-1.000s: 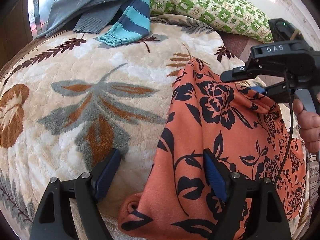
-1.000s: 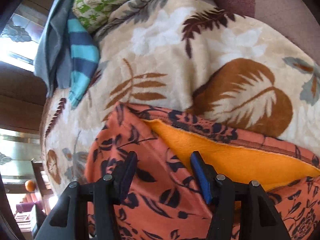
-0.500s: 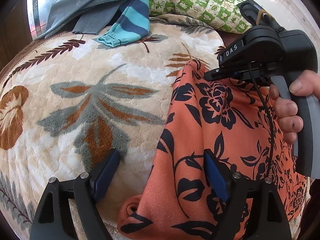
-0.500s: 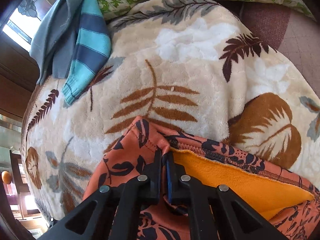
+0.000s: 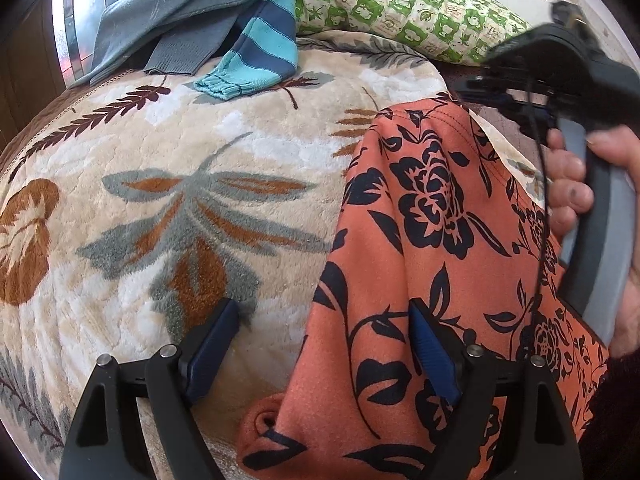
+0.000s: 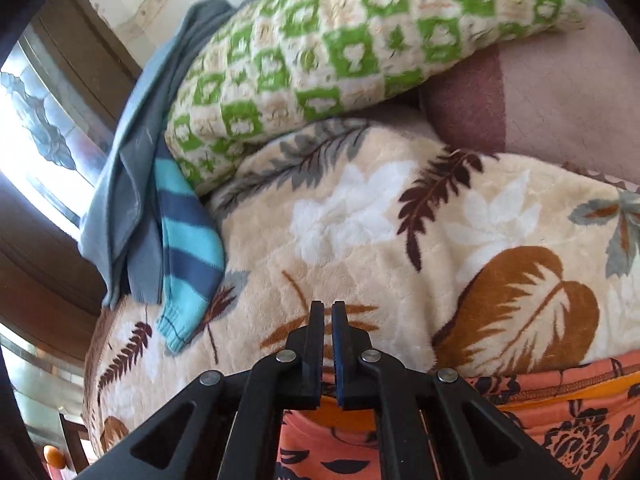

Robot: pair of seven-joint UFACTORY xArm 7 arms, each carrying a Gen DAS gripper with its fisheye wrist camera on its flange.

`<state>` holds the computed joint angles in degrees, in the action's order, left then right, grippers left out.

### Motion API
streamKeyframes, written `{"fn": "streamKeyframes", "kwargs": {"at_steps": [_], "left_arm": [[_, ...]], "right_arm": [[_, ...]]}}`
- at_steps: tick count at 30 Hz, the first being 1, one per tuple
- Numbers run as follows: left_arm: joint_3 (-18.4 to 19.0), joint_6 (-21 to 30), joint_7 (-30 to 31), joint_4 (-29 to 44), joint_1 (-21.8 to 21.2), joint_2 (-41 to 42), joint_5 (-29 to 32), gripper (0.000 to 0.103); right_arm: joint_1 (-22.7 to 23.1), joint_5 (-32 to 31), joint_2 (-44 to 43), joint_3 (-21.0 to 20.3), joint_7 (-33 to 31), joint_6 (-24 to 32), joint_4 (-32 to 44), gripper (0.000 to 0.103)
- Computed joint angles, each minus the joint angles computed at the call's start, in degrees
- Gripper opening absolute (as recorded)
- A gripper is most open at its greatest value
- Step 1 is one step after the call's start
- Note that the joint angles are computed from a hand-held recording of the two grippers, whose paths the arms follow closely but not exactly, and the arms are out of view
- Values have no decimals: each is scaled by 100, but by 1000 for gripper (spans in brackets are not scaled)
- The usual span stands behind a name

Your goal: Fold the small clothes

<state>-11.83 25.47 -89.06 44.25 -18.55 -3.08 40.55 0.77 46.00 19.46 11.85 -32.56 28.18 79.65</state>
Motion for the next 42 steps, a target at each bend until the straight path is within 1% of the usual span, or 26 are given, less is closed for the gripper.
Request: {"fn": "streamKeyframes", "kwargs": {"at_steps": [1, 3, 4, 5, 7, 9, 12, 14, 16, 18, 19, 21, 22, 24, 27, 29, 31, 32, 33, 34, 36, 37, 38, 39, 40, 42], "left_arm": [[-11, 51, -15, 20, -6, 5, 20, 86], [-31, 159, -73, 55, -27, 10, 78, 86], [-37, 195, -100, 61, -38, 5, 96, 86], [-39, 218, -121, 63, -46, 1, 106, 86], [-49, 257, -185, 52, -63, -21, 129, 86], [-74, 328, -280, 57, -80, -30, 188, 86], [-120, 488, -407, 86, -130, -35, 325, 86], [-123, 541, -427, 95, -149, -31, 398, 87], [-107, 547, -400, 108, -158, -17, 391, 87], [-78, 513, -303, 92, -159, -37, 301, 87], [-65, 493, -234, 79, -154, -55, 229, 87], [-49, 464, -131, 54, -134, -99, 103, 87], [-57, 486, -137, 30, -121, -150, 86, 87], [-131, 672, -333, 9, -81, -294, 270, 87], [-418, 1542, -822, 89, -70, -572, 982, 87], [-502, 1889, -1044, 53, -55, -755, 1269, 88], [-421, 1939, -1060, -50, -3, -844, 1084, 88], [-320, 1869, -963, -127, 43, -858, 846, 88], [-239, 1818, -851, -176, 83, -821, 558, 88], [-160, 1773, -717, -217, 127, -762, 271, 88], [-64, 1724, -482, -256, 199, -594, -184, 88], [-62, 1707, -446, -277, 231, -560, -195, 88], [-140, 1851, -511, -232, 239, -533, -29, 88], [-221, 2080, -567, -161, 211, -515, 89, 88], [-266, 2221, -632, -147, 176, -552, 174, 88], [-268, 2153, -777, -367, 127, -875, 120, 88]], "right_arm": [[-152, 292, -226, 61, -294, -161, -240, 4], [-366, 663, -635, -11, -824, -122, -633, 4], [-410, 621, -811, -148, -925, 77, -780, 4], [-415, 431, -939, -309, -919, 315, -904, 4], [-385, -79, -1058, -591, -790, 725, -1075, 4], [-334, -325, -999, -707, -741, 888, -1170, 4], [-368, -117, -663, -703, -577, 1316, -990, 4], [-310, -8, -365, -628, -431, 1246, -826, 5], [-222, 2, -32, -538, -225, 879, -626, 6], [-280, 125, 202, -415, -128, 695, -405, 6], [-310, 121, 289, -397, 42, 705, -287, 5], [-395, -40, 358, -409, 464, 1018, -103, 5], [-440, -55, 240, -393, 451, 982, -212, 6], [-494, -144, -152, -403, 174, 789, -618, 6], [-656, -107, -878, -559, -308, 971, -1331, 6], [-721, -113, -1418, -799, -559, 1147, -1871, 6], [-762, -256, -1940, -1095, -687, 1393, -2440, 6], [-778, -476, -2159, -1240, -599, 1535, -2706, 6], [-898, -613, -2361, -1285, -615, 1652, -2987, 6], [-797, -511, -2608, -1569, -836, 1736, -3296, 6], [-866, 45, -3167, -1913, -1499, 1797, -3922, 6], [-908, 27, -3385, -2052, -1582, 1903, -4144, 6], [-959, -143, -3490, -2149, -1529, 2058, -4264, 6], [-1058, -282, -3500, -2142, -1413, 2188, -4304, 6], [-992, -180, -3517, -2291, -1400, 2239, -4323, 6], [-936, 36, -3646, -2353, -1467, 2270, -4318, 8]]}}
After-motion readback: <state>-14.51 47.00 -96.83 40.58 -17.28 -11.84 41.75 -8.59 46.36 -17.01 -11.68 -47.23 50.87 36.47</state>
